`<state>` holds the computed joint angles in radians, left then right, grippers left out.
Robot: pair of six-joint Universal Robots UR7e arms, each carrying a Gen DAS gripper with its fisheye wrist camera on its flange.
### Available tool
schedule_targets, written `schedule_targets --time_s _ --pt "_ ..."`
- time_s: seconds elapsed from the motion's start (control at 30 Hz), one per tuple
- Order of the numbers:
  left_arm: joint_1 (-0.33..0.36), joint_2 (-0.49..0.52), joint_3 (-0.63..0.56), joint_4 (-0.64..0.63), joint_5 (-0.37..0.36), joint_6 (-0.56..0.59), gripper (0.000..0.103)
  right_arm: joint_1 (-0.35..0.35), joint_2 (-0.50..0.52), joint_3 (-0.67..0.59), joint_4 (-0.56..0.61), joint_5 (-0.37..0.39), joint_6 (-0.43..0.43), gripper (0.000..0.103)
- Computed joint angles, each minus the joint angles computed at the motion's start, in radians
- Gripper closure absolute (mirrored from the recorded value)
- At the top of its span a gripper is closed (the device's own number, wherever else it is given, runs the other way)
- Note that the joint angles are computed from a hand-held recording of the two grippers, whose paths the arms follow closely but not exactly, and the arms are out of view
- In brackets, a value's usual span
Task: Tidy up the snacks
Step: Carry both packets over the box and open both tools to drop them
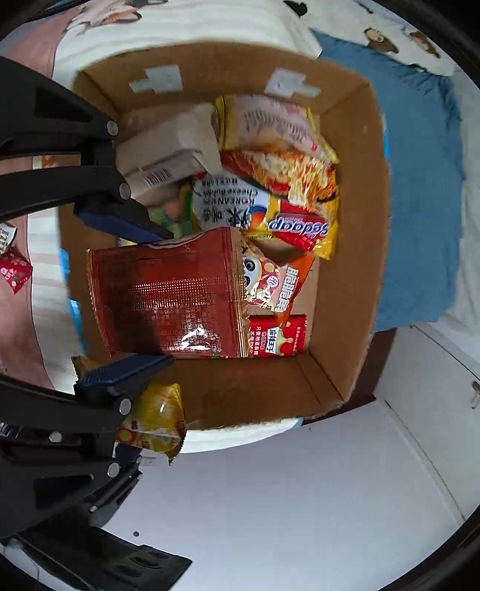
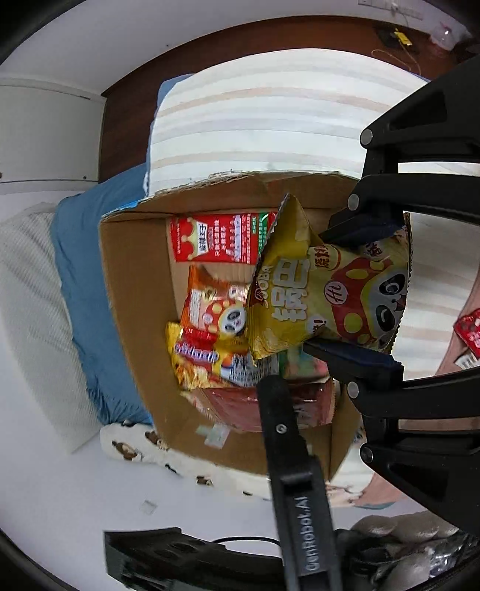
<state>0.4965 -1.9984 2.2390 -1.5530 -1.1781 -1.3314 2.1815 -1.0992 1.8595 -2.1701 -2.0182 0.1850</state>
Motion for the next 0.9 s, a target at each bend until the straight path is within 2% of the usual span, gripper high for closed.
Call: schedule_targets --time_s 0.17,0.3,0.33,0.4,0.43,0.47,0.5,0.57,0.73,0.83,0.9 --pt "0.054 0.046 0.006 -0.051 -0.026 0.049 0.047 -0.025 0.046 0.015 -0.054 -0.009 0.002 0.053" --pt "0.102 0.078 0.016 -0.111 -0.057 0.102 0.047 -0.048 0.053 0.013 -0.035 -0.001 0.01 0.052" --pt "0.117 0.09 0.017 -0.118 -0.067 0.11 0.047 -0.054 0.058 0.007 -0.018 0.001 0.022 0.049" --pt "0.143 0.108 0.02 -0.13 -0.082 0.115 0.041 -0.053 0.068 -0.002 0.016 -0.025 0.034 0.021" --pt "0.151 0.11 0.027 -0.147 -0.08 0.122 0.039 -0.056 0.067 0.001 0.008 -0.013 0.023 0.02" --pt "0.152 0.111 0.033 -0.152 -0.069 0.125 0.032 -0.053 0.069 -0.001 0.019 -0.022 0.03 0.019" --pt "0.148 0.112 0.033 -0.148 -0.06 0.125 0.018 -0.051 0.07 -0.001 0.023 -0.026 0.031 0.017" --pt "0.138 0.113 0.026 -0.115 -0.043 0.114 0.011 -0.046 0.073 -0.001 0.027 -0.027 0.033 0.013" --pt "0.09 0.07 0.015 -0.049 -0.023 0.075 0.01 -0.024 0.082 -0.004 0.028 -0.06 0.044 0.007" --pt "0.041 0.037 0.016 0.005 0.019 0.022 0.01 -0.01 0.077 0.002 0.021 -0.072 0.051 0.006" --pt "-0.014 0.017 0.008 0.075 0.058 -0.031 0.01 0.002 0.064 0.013 0.006 -0.08 0.055 0.006"
